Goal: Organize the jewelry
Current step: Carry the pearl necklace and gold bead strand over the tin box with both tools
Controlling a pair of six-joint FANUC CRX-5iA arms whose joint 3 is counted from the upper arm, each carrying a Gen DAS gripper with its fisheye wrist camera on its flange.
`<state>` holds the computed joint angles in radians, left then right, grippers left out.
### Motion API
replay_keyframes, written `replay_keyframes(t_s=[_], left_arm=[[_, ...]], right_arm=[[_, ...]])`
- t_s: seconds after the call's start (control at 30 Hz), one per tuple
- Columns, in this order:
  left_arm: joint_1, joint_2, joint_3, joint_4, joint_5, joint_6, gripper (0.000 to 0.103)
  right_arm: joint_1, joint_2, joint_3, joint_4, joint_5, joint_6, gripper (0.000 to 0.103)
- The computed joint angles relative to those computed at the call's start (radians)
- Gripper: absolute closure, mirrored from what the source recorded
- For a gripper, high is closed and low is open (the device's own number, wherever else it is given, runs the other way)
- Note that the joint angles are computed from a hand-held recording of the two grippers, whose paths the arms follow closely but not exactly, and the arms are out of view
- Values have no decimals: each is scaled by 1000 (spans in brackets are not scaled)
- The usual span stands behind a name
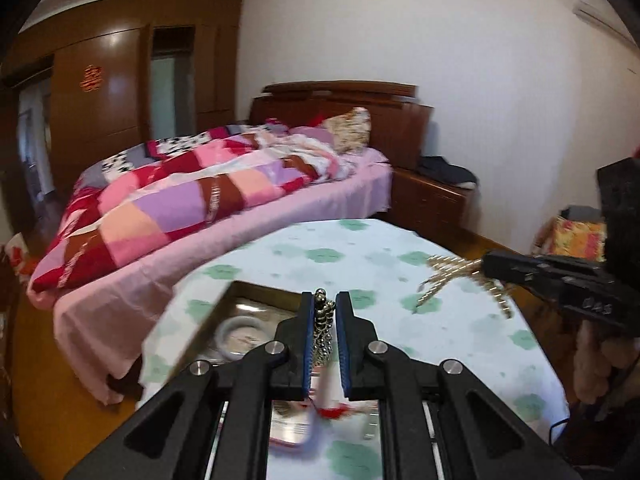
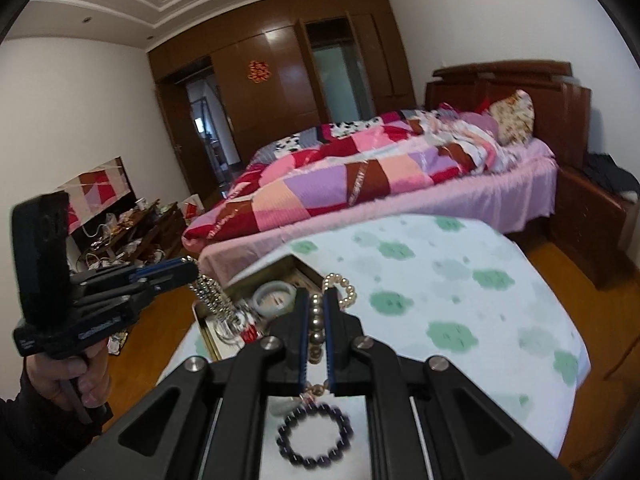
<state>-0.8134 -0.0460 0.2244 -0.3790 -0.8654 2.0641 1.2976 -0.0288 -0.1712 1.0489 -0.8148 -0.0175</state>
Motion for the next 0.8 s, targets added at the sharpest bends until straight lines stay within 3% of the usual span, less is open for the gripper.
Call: replay_keyframes(t_s=[0.3, 0.8], left_arm=[[85, -2, -36, -1, -21, 40, 94], [123, 44, -71, 35, -35, 31, 93]], right_arm=[[-52, 140, 166, -114, 100, 177, 94], [-57, 308, 357, -370, 64, 410, 94]])
